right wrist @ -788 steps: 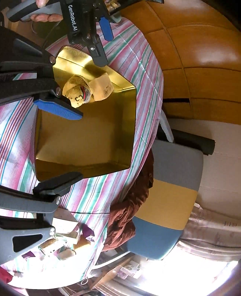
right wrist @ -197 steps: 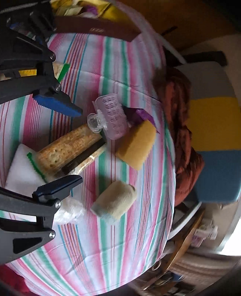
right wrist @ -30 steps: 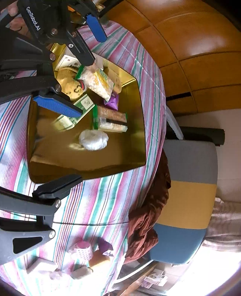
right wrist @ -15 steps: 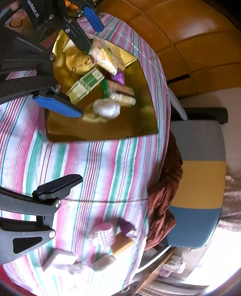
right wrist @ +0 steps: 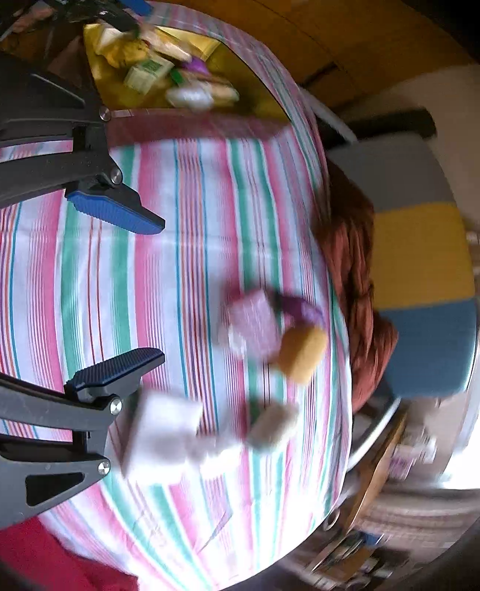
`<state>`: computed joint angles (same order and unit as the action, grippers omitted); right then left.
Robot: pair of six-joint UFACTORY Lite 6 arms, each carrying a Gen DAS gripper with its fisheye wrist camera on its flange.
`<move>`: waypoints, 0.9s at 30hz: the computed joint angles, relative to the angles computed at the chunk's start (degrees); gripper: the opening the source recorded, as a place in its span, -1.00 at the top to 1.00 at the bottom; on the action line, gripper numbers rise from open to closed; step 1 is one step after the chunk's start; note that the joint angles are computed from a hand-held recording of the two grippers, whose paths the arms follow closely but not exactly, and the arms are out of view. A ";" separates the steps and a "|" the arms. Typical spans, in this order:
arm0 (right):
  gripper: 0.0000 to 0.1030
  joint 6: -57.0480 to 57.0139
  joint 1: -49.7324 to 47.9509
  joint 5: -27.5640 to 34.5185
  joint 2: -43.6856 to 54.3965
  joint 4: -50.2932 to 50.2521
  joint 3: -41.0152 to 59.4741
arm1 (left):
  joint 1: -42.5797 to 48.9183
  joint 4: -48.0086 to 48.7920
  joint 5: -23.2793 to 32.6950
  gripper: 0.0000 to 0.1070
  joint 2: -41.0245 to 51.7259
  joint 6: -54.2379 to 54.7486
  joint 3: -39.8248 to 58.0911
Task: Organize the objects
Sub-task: 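Withdraw both tools from the tray toward the remaining items, then grasp the plastic-wrapped white item with the right tool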
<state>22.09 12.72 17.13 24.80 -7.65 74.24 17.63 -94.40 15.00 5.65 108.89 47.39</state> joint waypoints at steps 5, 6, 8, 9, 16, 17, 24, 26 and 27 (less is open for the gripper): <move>-0.26 -2.75 -7.11 1.72 -1.03 0.70 0.34 | -1.09 0.12 -0.33 -0.43 0.50 -0.22 0.47; -0.26 -3.25 -8.42 2.08 -0.76 0.73 0.77 | -1.34 0.02 -0.43 -0.43 0.59 -0.14 0.58; -0.26 -4.02 -11.33 3.02 0.34 0.49 2.28 | -1.61 0.03 -0.47 -0.43 0.74 -0.18 0.79; -0.26 -4.50 -12.31 3.60 1.20 0.63 3.23 | -1.84 0.26 -0.58 -0.43 0.88 -0.47 0.91; -0.25 -16.72 -18.63 8.35 11.43 11.35 14.52 | -3.29 0.78 -1.38 -0.43 1.26 -1.07 1.26; -0.25 -17.94 -19.24 9.15 13.62 12.83 17.00 | -3.54 1.13 -1.49 -0.43 1.38 -1.47 1.48; -0.25 -18.89 -21.04 12.08 22.26 16.12 26.42 | -6.61 2.26 -3.03 -0.43 2.71 -2.99 3.01; -0.13 -19.67 -21.22 12.90 23.49 16.92 27.85 | -7.77 3.29 -3.46 -0.43 3.54 -4.29 3.86; -0.09 -20.33 -21.21 13.16 24.01 17.53 28.58 | -8.29 3.32 -3.66 -0.43 3.70 -4.49 4.00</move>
